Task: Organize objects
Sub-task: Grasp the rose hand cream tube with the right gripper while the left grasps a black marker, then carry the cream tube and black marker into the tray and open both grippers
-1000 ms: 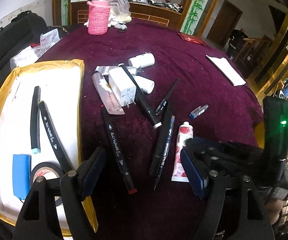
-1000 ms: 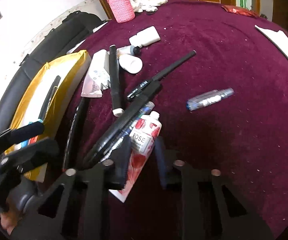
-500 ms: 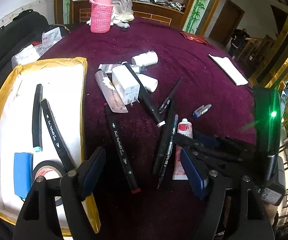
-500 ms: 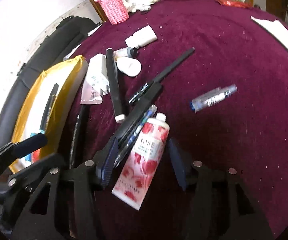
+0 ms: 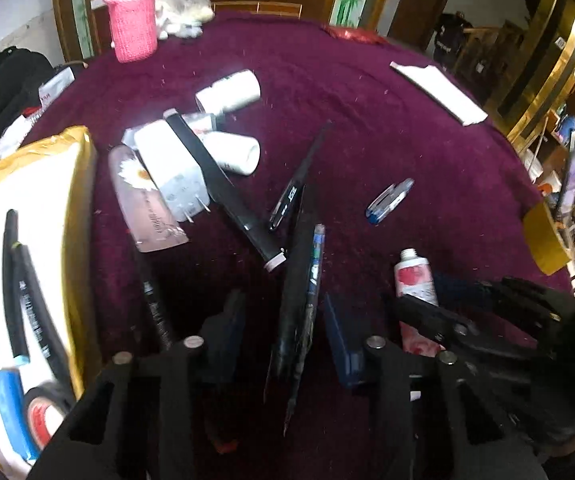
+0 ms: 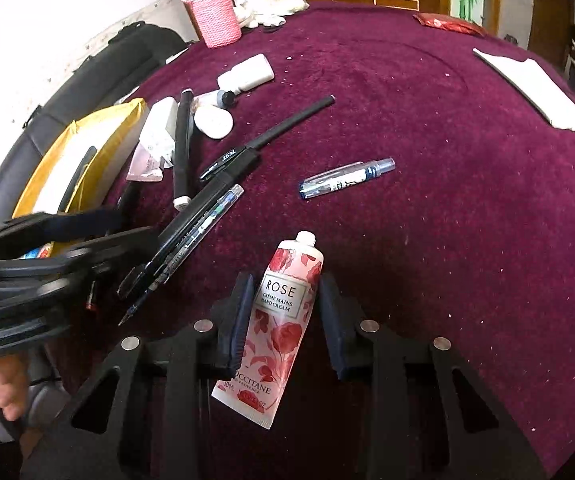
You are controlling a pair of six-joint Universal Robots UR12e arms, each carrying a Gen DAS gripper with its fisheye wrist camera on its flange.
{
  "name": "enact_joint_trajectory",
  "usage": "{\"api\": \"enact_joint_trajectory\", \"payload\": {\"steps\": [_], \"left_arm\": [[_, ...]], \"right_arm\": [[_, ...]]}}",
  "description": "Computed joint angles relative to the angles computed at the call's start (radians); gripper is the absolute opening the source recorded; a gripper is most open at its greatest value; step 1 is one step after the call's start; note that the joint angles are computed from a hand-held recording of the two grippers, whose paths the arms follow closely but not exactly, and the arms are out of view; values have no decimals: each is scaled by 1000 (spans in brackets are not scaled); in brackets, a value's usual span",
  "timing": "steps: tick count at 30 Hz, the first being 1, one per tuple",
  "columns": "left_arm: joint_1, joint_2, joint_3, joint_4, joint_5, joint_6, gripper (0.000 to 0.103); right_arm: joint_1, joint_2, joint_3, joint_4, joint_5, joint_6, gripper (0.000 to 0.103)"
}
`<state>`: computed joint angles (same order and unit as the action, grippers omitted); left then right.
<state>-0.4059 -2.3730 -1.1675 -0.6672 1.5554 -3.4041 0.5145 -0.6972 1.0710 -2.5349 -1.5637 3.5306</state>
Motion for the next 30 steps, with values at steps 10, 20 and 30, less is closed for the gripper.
{"api": "enact_joint_trajectory", "payload": {"steps": [10, 20, 30], "left_arm": [[-16, 24, -31, -21, 32, 62, 13], [-18, -20, 34, -52, 49, 66, 13], [-14, 23, -36, -23, 4, 24, 14]], "right_arm": [[3, 4, -2, -8, -11, 7, 34], [20, 15, -19, -2, -70, -25, 50], [47, 20, -22, 7, -209, -70, 17]]}}
